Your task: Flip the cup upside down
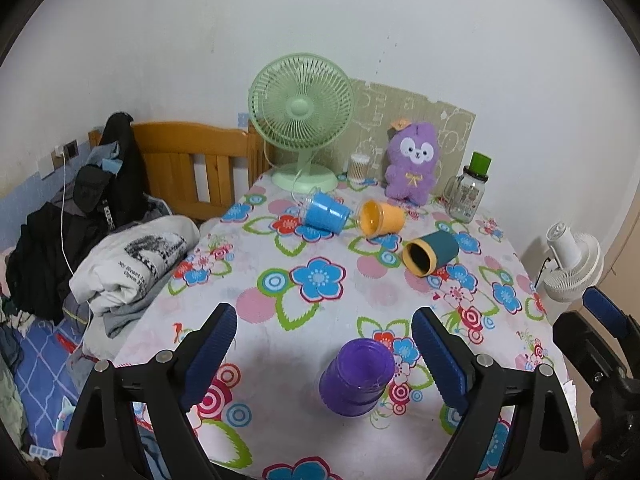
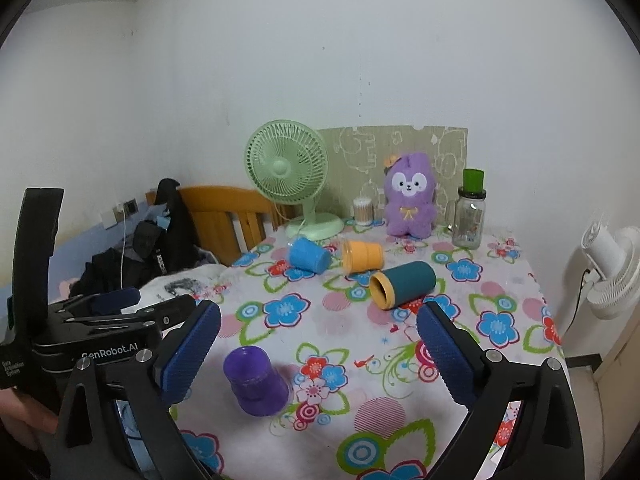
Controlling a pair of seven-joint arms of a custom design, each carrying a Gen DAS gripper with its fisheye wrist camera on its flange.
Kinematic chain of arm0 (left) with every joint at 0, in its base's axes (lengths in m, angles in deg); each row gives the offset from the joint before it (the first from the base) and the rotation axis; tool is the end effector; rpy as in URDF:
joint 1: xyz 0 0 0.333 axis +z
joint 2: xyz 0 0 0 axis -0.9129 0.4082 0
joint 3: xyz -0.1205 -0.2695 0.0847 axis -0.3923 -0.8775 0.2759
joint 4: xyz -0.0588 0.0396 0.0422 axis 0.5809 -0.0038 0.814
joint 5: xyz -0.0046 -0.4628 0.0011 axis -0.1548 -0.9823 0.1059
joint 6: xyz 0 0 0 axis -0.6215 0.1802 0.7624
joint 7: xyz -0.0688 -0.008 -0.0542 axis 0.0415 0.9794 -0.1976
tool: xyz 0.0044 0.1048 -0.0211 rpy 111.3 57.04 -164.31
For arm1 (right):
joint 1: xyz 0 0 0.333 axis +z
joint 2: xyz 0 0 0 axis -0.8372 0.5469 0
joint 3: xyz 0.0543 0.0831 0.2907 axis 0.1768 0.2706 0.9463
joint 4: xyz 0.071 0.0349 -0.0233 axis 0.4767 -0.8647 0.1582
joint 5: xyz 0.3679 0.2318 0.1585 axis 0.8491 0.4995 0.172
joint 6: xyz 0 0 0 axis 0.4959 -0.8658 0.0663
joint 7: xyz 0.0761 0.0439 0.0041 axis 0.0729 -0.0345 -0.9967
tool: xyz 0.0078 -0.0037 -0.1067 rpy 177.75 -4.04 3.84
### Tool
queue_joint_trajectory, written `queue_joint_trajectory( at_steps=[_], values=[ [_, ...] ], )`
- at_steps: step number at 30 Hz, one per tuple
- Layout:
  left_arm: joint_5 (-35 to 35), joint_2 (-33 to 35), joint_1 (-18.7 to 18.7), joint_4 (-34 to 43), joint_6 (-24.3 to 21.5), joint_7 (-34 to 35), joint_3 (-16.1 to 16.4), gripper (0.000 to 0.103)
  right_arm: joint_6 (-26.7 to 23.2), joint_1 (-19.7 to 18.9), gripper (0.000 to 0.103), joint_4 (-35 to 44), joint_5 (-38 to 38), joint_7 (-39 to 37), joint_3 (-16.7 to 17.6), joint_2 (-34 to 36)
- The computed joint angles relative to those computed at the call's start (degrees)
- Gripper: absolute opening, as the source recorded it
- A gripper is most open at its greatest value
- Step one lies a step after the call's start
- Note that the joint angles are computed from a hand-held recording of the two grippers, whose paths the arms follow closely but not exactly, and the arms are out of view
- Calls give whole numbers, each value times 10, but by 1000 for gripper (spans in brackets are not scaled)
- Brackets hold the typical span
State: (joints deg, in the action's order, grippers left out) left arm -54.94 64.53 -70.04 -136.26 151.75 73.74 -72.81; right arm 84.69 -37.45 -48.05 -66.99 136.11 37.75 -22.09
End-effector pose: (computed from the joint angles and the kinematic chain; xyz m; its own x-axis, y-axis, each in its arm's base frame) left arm 0.5851 -0.2277 0.5739 -0.0533 -0.9908 0.1243 -0.6157 -0.0654 -0.7853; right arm 0.5485 0.3539 0.5691 0.2273 -0.9695 -0.0920 -0.4125 -0.0103 -0.9109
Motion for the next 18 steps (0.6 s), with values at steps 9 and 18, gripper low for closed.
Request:
queue_joint_trajectory(
  at_steps=[9,18],
  values=[
    [48,-21,21,-14,27,-40,-18,95,-4,0,101,2,-27,19,6,-7],
    [54,-26,30,-18,34,-47,-23,95,-5,1,102,3,-27,20,7,-7]
  ],
)
